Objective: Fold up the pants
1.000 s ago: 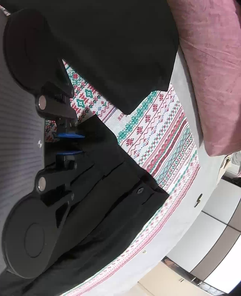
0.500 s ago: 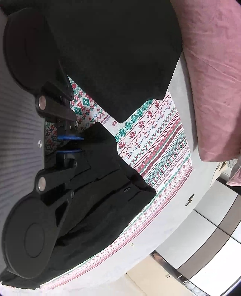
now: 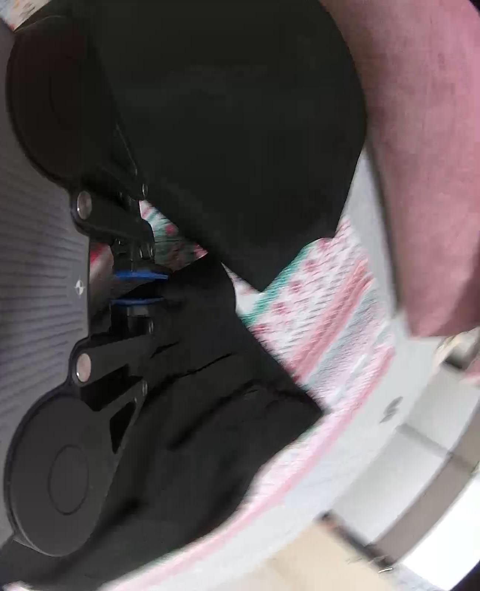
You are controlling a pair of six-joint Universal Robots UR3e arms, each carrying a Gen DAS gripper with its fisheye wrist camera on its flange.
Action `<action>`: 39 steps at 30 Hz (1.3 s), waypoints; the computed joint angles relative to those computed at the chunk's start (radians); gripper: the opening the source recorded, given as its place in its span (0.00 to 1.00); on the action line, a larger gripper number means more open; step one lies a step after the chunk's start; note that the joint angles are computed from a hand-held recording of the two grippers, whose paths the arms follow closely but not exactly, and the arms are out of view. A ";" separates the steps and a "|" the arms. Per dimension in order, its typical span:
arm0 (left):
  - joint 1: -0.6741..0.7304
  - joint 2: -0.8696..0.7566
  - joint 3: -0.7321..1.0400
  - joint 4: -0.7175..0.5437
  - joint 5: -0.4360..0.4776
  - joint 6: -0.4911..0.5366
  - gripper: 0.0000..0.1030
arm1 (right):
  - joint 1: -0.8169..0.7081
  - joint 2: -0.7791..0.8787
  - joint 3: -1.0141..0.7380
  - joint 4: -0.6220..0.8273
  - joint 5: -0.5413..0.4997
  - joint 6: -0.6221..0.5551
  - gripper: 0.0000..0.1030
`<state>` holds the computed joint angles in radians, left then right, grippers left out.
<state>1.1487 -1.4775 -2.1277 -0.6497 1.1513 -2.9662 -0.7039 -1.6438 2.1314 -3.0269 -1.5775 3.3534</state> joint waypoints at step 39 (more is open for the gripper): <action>-0.469 -0.937 1.017 0.248 0.359 -0.054 0.29 | 0.502 0.813 -1.053 0.389 -0.094 -0.110 0.38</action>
